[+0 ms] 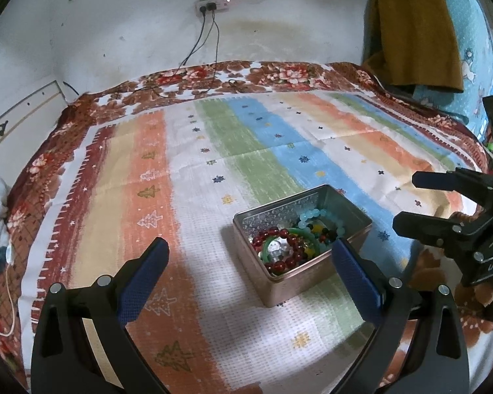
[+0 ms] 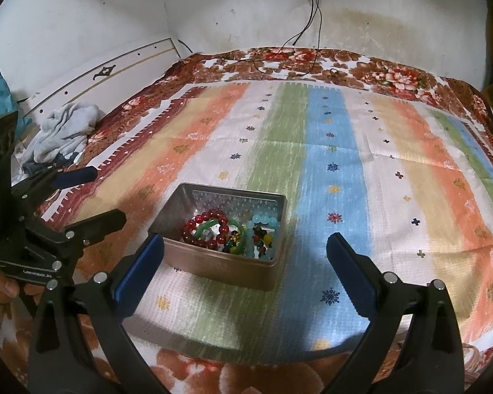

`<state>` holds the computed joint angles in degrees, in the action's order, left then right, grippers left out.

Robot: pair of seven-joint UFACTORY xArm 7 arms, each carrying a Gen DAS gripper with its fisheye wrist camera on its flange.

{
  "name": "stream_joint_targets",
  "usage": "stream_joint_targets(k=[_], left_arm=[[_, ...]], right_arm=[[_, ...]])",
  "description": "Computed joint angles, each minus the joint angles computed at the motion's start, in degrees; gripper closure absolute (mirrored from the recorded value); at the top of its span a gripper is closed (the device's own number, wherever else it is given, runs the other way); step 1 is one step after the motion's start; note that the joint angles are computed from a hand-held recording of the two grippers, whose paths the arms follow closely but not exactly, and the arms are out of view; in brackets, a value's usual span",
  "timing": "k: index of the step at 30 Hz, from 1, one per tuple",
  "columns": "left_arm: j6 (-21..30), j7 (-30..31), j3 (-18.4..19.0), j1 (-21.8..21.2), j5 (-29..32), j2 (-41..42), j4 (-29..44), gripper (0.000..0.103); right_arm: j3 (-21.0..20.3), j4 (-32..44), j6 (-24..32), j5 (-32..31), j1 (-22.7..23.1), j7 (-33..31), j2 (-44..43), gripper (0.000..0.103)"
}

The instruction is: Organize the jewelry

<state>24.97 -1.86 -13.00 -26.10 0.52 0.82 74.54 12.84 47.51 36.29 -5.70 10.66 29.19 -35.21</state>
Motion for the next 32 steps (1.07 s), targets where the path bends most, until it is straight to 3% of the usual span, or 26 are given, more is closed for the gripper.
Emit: stream_joint_targets(k=[7, 23, 27, 32], left_arm=[[-0.44, 3.39, 0.01, 0.16, -5.5, -0.44, -0.51, 0.006], [-0.5, 2.8, 0.01, 0.11, -5.03, -0.31, -0.55, 0.006], [1.65, -1.75, 0.18, 0.11, -0.29, 0.13, 0.23, 0.006], [1.4, 0.29, 0.2, 0.33, -2.48, -0.14, 0.06, 0.006]], right_arm=[[0.12, 0.28, 0.26, -0.27, 0.04, -0.16, 0.45, 0.005], [0.06, 0.23, 0.33, -0.39, 0.21, -0.02, 0.59, 0.005], [-0.07, -0.73, -0.03, -0.29, 0.37, -0.24, 0.07, 0.005], [0.05, -0.52, 0.05, -0.26, 0.28, -0.12, 0.26, 0.005]])
